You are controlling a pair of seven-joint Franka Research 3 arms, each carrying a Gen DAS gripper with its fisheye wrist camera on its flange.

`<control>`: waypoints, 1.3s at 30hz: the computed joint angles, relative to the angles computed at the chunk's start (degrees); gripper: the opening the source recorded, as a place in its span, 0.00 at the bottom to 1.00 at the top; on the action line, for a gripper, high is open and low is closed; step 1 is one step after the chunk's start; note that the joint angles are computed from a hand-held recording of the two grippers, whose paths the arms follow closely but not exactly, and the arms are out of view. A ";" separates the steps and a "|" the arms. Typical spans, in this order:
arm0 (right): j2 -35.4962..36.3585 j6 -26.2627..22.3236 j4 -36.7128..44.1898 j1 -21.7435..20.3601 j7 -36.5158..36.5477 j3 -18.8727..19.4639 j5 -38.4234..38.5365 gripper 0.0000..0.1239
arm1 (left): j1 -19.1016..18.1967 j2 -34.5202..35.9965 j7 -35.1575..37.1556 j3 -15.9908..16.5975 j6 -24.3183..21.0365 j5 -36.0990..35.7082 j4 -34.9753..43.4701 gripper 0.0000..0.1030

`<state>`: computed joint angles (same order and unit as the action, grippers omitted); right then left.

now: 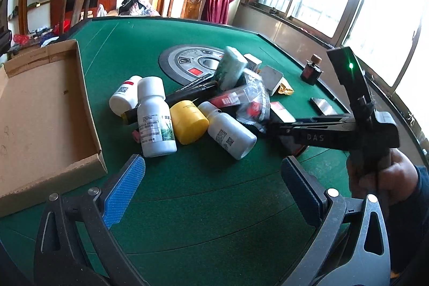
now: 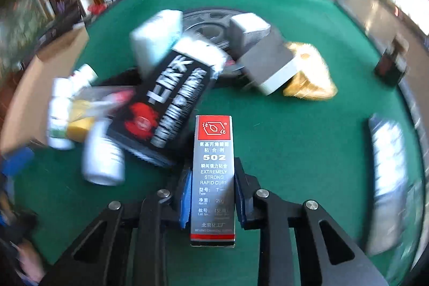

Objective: Organize objects
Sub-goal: 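Grasp the red-and-white glue box with the right gripper, then grasp the white-capped white bottle with the left gripper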

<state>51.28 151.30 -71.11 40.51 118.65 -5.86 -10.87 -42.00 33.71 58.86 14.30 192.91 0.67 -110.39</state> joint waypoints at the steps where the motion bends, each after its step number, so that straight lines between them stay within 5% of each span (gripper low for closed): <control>1: -0.26 0.27 -0.57 0.25 0.56 -0.97 -0.60 0.21 | 0.33 -0.04 -0.04 -0.41 0.07 0.07 -0.03 0.99; 4: -2.66 8.05 -5.86 -2.73 -0.42 1.05 1.40 0.21 | 3.90 -0.36 -0.11 -4.00 -0.17 1.54 0.09 0.99; 6: -3.74 12.78 -8.50 -0.71 2.23 -2.30 1.25 0.21 | 5.72 -0.59 -0.78 -5.72 -0.22 1.98 -0.04 0.99; 10: -1.87 25.64 -11.26 5.47 8.46 -11.45 1.35 0.21 | 2.87 -0.89 -3.07 -2.17 -4.86 1.44 0.97 0.98; 12: -1.76 28.11 -11.38 2.93 5.54 -7.99 3.09 0.21 | -1.84 -0.72 -5.36 3.69 -8.58 2.06 1.94 0.94; 14: -2.45 31.41 -13.23 2.22 4.11 -7.49 4.44 0.21 | 0.51 -1.24 -7.52 2.11 -10.92 4.45 3.13 0.72; 16: -3.45 32.47 -14.30 -0.24 2.40 -4.97 6.11 0.21 | 6.84 -1.57 -5.19 -4.36 -12.26 3.59 4.96 0.67; 17: -4.25 33.40 -15.20 -3.17 0.80 -1.24 6.57 0.21 | 7.72 -1.29 -4.95 -5.13 -13.12 3.84 6.06 0.66; 24: -7.65 38.05 -19.53 -7.42 -5.15 5.03 10.47 0.21 | 5.95 2.28 -10.96 -2.10 -24.93 10.40 14.05 0.62; 28: -7.64 38.13 -19.30 -9.33 -8.72 8.48 12.06 0.21 | 9.42 3.23 -11.92 -5.51 -26.48 11.60 15.04 0.34; 32: -7.29 37.74 -18.70 -9.82 -11.70 9.86 14.42 0.21 | 12.57 5.18 -12.20 -8.71 -29.03 13.23 17.92 0.33; 39: -6.55 37.22 -17.77 -9.68 -16.44 10.68 19.12 0.21 | 11.00 7.14 -19.93 -6.56 -29.70 21.48 20.80 0.33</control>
<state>44.73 188.52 -88.88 30.83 102.21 4.82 8.25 -31.00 40.84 38.93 7.75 163.21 22.15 -89.59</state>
